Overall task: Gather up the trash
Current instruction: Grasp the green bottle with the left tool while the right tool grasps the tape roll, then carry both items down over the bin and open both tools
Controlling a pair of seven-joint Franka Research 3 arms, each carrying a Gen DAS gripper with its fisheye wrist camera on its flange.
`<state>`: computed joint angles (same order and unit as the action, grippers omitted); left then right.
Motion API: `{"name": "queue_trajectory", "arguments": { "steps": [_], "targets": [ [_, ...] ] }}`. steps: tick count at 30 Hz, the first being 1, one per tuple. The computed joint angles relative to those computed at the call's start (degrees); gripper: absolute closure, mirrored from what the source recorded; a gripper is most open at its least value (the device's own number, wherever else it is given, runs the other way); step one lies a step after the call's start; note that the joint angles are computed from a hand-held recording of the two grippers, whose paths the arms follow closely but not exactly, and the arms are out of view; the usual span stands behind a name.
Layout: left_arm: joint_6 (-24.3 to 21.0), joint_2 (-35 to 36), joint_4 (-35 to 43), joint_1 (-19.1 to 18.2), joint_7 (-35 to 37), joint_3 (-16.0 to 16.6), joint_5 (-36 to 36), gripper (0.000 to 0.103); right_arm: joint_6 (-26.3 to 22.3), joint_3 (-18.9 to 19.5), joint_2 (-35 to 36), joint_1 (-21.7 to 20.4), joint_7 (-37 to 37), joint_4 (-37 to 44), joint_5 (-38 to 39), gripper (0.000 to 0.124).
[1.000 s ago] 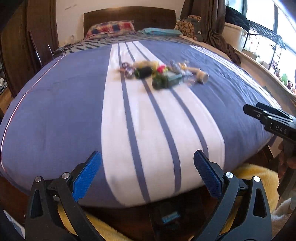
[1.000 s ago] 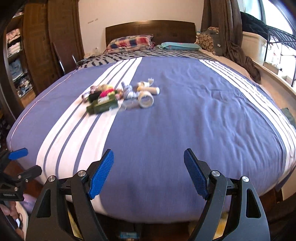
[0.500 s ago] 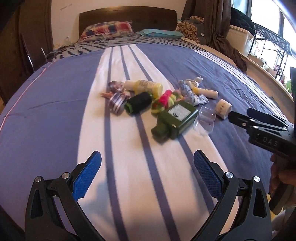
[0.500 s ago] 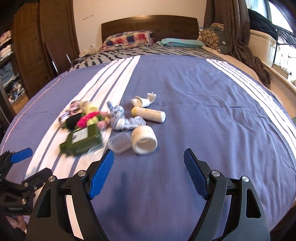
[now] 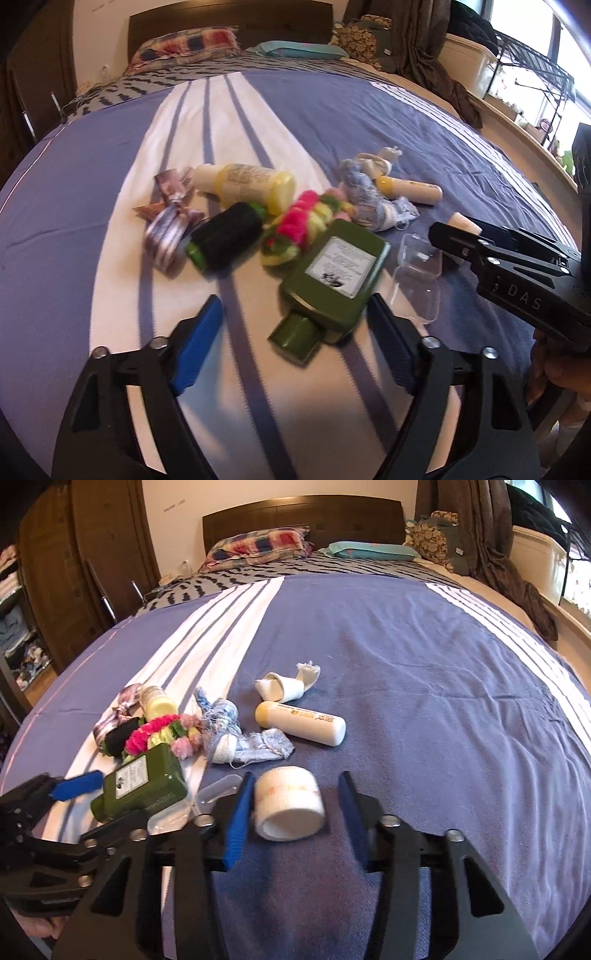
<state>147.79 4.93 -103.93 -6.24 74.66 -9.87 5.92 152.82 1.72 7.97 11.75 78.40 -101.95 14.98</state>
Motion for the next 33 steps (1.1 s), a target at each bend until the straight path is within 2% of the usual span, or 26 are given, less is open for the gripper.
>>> {"name": "queue_trajectory", "arguments": {
  "steps": [1, 3, 6, 10, 17, 23, 33],
  "targets": [
    [0.1, 0.1, 0.0, 0.0, 0.4, -0.1, -0.1, 0.038, 0.0, 0.3, -0.1, -0.3, -1.0, -0.1, 1.2, 0.088],
    [0.4, -0.1, -0.2, -0.1, 1.5, -0.4, -0.9, 0.051, 0.2, 0.3, -0.4, -0.3, -1.5, -0.4, 1.7, 0.088],
    [0.7, -1.0, -1.3, -0.4, 0.6, -0.3, -0.4, 0.059, 1.4, 0.2, -1.2, 0.0, -1.4, -1.5, 1.2, 0.089],
    [1.4, -3.1, -4.0, -0.5, -0.1, -0.2, -0.7, 0.059, 2.1, 0.4, -3.3, -0.2, -3.1, -3.6, 3.1, 0.089],
    [3.3, -12.0, -14.0, -1.4, -0.2, 0.4, -2.3, 0.059, 3.4, 0.7, -10.4, 0.3, -7.3, -11.1, 7.1, 0.089],
    [4.6, -21.3, -22.5, -2.7, -4.4, 0.6, -1.7, 0.059, 4.5, 0.6, -18.8, 2.0, -8.4, -19.8, 8.6, 0.089],
    [3.3, -40.0, -35.6, -6.0, -11.7, -0.2, 1.5, 0.059, 5.0, -0.1, -37.3, 5.9, -11.7, -35.9, 11.7, 0.089]
  ]
}}
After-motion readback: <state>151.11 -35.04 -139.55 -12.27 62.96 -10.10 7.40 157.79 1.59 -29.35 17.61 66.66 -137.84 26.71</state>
